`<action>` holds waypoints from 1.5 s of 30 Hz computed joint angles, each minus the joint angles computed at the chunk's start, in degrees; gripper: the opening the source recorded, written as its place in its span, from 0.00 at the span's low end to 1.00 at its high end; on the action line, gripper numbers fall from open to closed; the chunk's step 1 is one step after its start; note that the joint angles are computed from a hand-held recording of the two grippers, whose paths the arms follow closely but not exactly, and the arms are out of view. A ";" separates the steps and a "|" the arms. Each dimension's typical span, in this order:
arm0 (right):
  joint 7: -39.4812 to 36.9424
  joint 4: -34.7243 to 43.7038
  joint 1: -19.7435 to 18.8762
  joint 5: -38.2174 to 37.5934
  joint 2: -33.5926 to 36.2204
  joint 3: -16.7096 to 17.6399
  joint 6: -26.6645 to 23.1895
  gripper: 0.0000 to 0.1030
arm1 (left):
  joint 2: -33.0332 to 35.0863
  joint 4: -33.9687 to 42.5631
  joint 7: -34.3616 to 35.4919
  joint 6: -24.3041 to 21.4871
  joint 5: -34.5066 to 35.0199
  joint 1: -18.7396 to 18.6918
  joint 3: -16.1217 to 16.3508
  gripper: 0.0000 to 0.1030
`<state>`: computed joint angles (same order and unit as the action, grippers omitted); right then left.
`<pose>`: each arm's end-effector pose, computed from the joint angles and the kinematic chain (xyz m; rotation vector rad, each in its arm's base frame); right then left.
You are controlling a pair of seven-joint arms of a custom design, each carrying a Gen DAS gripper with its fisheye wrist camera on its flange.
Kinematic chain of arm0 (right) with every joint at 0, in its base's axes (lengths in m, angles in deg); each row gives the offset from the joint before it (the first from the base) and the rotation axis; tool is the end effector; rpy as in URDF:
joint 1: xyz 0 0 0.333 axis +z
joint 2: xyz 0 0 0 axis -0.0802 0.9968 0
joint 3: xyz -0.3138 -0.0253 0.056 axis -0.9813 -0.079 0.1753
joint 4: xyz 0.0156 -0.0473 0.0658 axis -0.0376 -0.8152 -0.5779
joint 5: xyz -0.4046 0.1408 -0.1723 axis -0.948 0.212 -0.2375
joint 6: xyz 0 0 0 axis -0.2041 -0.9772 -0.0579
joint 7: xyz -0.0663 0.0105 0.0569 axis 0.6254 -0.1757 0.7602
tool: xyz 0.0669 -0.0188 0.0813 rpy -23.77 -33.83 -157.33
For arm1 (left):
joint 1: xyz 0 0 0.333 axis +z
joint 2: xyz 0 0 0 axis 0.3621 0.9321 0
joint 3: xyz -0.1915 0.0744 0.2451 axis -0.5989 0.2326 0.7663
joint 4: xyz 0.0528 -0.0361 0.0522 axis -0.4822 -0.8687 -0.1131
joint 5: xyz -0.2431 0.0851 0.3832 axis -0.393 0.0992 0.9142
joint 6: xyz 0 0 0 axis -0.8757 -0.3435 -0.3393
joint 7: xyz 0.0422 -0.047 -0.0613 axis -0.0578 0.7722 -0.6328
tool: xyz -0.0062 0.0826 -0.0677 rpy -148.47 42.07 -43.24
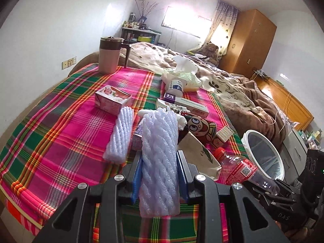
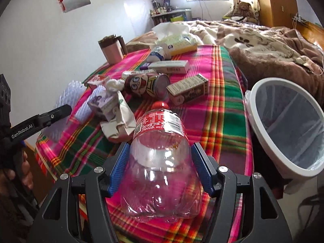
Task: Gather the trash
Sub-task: 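Carry the foam net and bottle in both grippers over the white wastebasket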
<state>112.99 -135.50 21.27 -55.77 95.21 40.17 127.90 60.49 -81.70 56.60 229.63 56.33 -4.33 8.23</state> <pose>0.6223 0.3806 0.4300 -1.7057 1.7063 -0.3756 0.6721 -0.3656 0.4537 -1.7698 1.8801 -1.1098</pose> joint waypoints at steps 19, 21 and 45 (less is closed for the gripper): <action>-12.30 5.55 -1.43 12.11 2.35 1.78 -10.39 0.62 | 1.79 2.26 7.48 -2.36 -5.46 1.50 -3.64 0.31; -11.08 4.39 -1.34 11.03 1.62 1.49 -8.74 0.62 | 1.56 2.10 7.70 -1.81 -5.14 0.82 -3.21 0.31; 36.80 -9.72 -6.48 -31.70 -13.04 -3.04 -4.09 0.62 | 19.87 31.51 30.76 -7.26 -16.39 -2.92 -11.51 0.31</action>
<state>149.79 -145.22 14.79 -87.47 82.18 37.13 123.81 80.36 -50.19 87.35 222.37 39.95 -7.26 -3.28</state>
